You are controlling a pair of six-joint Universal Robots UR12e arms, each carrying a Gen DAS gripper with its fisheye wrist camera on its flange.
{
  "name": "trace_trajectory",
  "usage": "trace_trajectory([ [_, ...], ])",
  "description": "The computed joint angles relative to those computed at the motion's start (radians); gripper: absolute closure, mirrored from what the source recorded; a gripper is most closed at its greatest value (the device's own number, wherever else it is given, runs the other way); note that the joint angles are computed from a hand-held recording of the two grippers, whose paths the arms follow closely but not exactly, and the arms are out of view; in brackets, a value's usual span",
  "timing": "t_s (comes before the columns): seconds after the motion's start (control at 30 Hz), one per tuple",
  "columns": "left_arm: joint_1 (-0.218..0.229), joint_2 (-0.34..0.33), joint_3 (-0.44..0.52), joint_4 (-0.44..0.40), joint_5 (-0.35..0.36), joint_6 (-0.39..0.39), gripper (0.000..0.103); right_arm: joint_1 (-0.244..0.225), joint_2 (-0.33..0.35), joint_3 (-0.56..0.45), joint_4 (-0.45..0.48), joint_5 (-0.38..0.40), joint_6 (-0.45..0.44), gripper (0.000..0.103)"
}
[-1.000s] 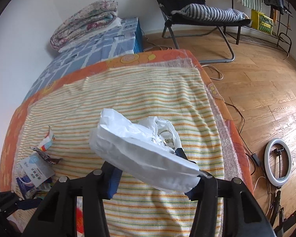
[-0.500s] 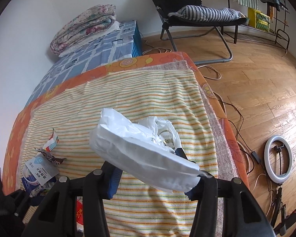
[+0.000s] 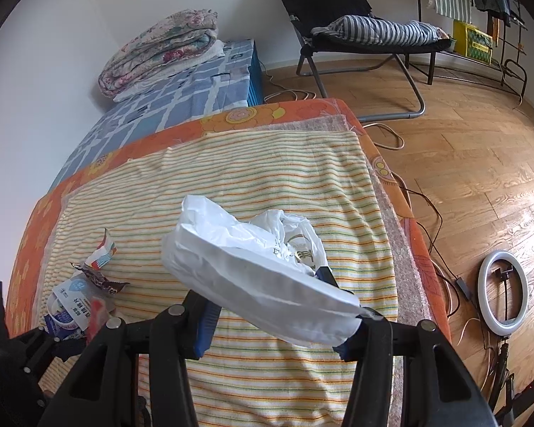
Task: Collect trash
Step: 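Grasp and lift the red medicine box with the left tool while the right tool holds the bag, then carry the box and bag over the blue basket and open both tools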
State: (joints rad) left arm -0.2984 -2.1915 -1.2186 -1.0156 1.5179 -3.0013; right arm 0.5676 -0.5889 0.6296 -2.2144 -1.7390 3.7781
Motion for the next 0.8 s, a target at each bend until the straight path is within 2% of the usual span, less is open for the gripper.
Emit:
trace_trajectory([
  [0.2, 0.0, 0.033, -0.027, 0.051, -0.001, 0.025, 0.015, 0.007, -0.017, 0.016, -0.026, 0.003, -0.009, 0.05],
  [0.53, 0.007, 0.124, -0.137, 0.143, -0.03, 0.037, 0.015, 0.03, -0.077, 0.095, -0.085, 0.004, -0.061, 0.05],
  [0.67, 0.009, 0.148, -0.165, 0.147, -0.026, 0.032, 0.016, 0.042, -0.089, 0.106, -0.091, -0.019, -0.085, 0.05],
  [0.8, 0.018, 0.177, -0.197, 0.17, -0.044, 0.019, 0.016, 0.05, -0.104, 0.126, -0.103, -0.009, -0.098, 0.05],
])
